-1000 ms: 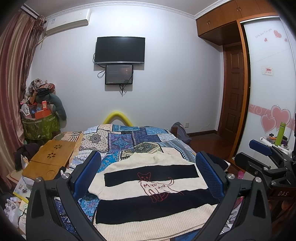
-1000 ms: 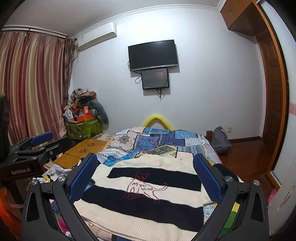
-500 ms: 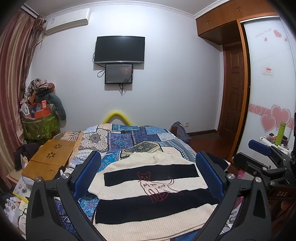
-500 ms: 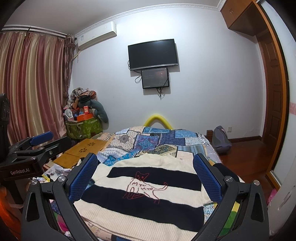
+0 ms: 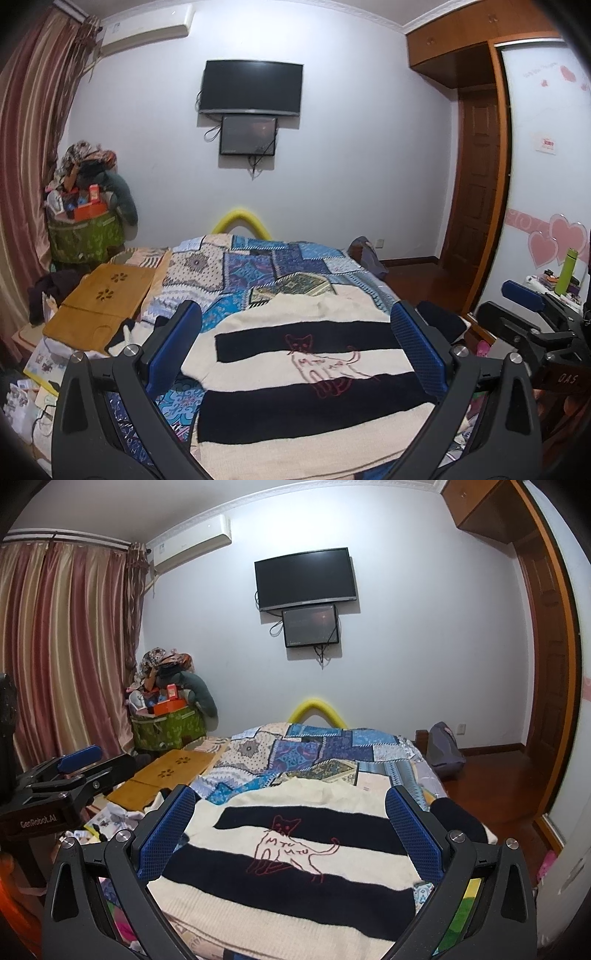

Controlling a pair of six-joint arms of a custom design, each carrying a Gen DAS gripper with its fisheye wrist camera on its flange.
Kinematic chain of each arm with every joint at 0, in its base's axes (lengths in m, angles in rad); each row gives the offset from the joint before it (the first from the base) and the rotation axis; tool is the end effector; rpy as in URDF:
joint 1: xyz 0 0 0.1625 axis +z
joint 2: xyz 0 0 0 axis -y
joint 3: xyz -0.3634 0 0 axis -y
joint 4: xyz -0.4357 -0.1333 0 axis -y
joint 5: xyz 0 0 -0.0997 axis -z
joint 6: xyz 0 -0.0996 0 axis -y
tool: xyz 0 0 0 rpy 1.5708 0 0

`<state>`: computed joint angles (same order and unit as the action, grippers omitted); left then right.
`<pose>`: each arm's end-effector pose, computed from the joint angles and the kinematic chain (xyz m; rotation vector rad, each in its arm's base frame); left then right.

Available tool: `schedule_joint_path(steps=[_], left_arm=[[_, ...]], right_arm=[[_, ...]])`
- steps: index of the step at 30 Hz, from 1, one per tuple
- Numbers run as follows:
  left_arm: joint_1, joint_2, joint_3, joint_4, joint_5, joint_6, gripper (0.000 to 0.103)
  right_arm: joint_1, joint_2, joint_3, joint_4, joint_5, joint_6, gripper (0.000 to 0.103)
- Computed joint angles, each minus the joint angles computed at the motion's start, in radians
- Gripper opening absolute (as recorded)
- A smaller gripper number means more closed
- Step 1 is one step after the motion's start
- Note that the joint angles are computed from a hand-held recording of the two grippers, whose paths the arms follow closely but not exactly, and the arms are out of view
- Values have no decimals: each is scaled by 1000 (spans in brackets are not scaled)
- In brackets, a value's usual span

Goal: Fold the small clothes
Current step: 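Grasp the sweater sleeve with the left gripper and lift it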

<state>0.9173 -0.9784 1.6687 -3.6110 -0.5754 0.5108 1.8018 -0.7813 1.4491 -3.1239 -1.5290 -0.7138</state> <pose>-0.2009 -0.6190 0.2719 0.3344 1.9252 -1.5000 0.3033 -0.6891 0.1628 1.2504 -2.3883 1.2542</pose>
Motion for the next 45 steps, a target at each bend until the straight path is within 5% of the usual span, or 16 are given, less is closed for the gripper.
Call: schedule_joint_path(steps=[6,14,19,23,30,32,37,40,45], left_arm=[[91,-43,-28,162,27,-150,103],[270,-49,-131,429,73,-363,103],[394,-63,-197,695,-3,-615,101],[479,-38,-284,872,-33,-777,91],[593,20,-422,1017,-114,-944,80],[611,40,-457,1040,-125,-964,72],[616,84,-519,1063,-83,-952,29],[606,78,-518,1031,-113,-896,19],[555,39,-485,960,-185,-783,16]], right_arm=[[6,76,-89,44,-17,-31,103],[13,267,-355,179,-92,-55,102],[10,374,-524,288,-137,-46,102],[7,458,-660,378,-176,-47,102],[-1,586,-858,497,-232,-71,102],[-4,616,-907,538,-246,-65,102],[-12,672,-1004,609,-259,-49,102],[-15,685,-1031,635,-263,-52,101],[-18,722,-1105,677,-253,-52,99]])
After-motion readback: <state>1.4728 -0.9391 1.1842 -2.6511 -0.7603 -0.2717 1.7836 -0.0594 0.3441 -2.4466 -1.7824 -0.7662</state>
